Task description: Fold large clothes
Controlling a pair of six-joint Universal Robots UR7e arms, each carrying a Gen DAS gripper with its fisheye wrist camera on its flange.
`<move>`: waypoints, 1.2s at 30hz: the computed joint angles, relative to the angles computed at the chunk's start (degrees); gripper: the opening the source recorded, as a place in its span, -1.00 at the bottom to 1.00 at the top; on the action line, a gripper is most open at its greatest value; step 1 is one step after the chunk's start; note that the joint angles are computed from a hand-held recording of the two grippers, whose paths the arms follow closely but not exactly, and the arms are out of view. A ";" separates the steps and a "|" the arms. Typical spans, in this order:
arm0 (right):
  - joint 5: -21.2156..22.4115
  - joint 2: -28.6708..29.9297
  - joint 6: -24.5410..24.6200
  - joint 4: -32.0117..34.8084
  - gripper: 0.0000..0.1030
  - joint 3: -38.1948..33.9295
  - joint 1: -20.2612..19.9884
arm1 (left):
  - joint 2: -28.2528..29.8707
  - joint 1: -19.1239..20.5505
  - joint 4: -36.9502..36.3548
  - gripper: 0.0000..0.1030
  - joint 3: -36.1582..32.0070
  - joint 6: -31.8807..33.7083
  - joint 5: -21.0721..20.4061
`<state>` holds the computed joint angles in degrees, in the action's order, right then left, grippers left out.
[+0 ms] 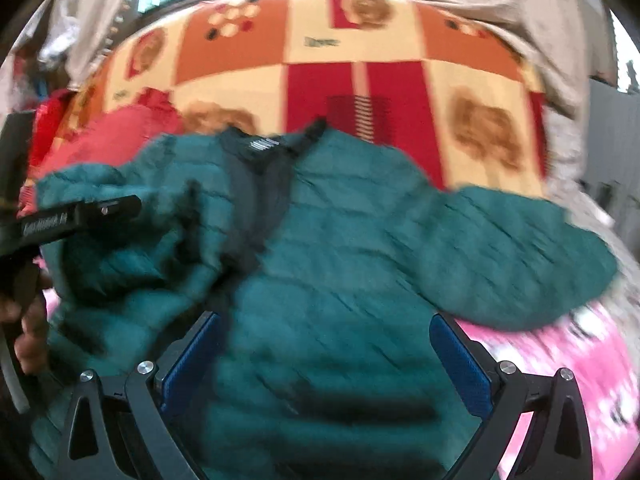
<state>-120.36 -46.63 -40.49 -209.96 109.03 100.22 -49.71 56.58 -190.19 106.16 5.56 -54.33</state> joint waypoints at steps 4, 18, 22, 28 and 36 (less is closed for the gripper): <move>5.18 4.39 0.64 12.44 0.99 -9.21 0.98 | -0.08 -2.07 -8.50 0.24 2.11 1.40 11.84; 20.06 14.53 10.16 43.84 0.83 -29.04 -3.06 | 0.03 -1.71 -11.85 0.24 2.08 -2.83 19.77; 29.28 12.86 10.43 47.49 -0.09 -28.29 -4.87 | 0.33 -1.20 -10.53 0.24 1.65 -4.69 20.64; 28.31 12.81 7.32 44.65 -0.28 -26.57 -4.05 | 0.32 -1.02 -11.99 0.24 1.89 -4.58 22.15; 26.55 13.34 9.82 48.54 -0.17 -28.48 -4.54 | 0.86 -0.78 -11.70 0.24 1.41 -4.39 22.92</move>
<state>-93.81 -33.30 -30.68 -161.42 80.54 95.68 -48.85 55.81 -201.89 107.57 1.18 -31.41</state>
